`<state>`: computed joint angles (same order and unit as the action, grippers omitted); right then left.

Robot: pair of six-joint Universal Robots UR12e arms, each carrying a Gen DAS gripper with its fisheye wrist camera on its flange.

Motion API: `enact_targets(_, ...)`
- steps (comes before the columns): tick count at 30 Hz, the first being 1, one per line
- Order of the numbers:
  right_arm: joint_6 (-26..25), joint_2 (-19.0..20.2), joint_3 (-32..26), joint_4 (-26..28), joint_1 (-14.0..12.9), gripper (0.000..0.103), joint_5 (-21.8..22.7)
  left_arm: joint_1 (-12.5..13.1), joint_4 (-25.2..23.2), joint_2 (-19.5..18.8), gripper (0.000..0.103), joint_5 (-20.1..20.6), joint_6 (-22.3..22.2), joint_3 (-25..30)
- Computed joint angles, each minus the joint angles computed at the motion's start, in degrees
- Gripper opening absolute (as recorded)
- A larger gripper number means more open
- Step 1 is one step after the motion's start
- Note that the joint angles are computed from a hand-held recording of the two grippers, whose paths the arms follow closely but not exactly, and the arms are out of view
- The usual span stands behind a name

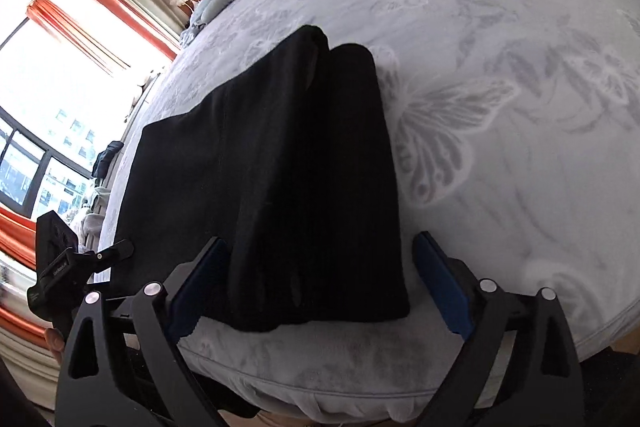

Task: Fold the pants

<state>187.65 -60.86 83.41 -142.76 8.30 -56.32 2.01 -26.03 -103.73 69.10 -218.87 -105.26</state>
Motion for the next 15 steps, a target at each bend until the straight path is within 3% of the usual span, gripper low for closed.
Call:
enact_targets(1,1.53,-0.07,0.11,-0.64,-0.08,0.053,0.55,-0.20,1.44,-0.15,0.058,-0.43,1.54,-0.02)
enact_targets(2,1.80,-0.27,0.04,-0.74,-0.11,0.041,0.81,-0.38,0.65,-0.34,0.051,-1.42,3.78,0.59)
enact_targets(4,2.67,-1.24,0.99,-3.23,-0.25,0.036,1.72,-1.21,1.64,0.16,0.032,1.00,4.41,0.70)
enact_targets(6,3.49,-2.40,2.05,-5.52,-0.47,0.035,4.02,-1.56,3.48,1.32,0.025,1.57,4.96,0.53)
enact_targets(9,2.75,-4.69,3.41,-8.60,-0.71,0.034,6.55,-1.72,8.36,3.59,0.023,-0.29,3.66,-0.49)
enact_targets(15,0.76,-7.91,3.29,-13.71,-1.05,0.034,11.18,-5.40,9.39,7.73,0.023,8.10,9.50,1.57)
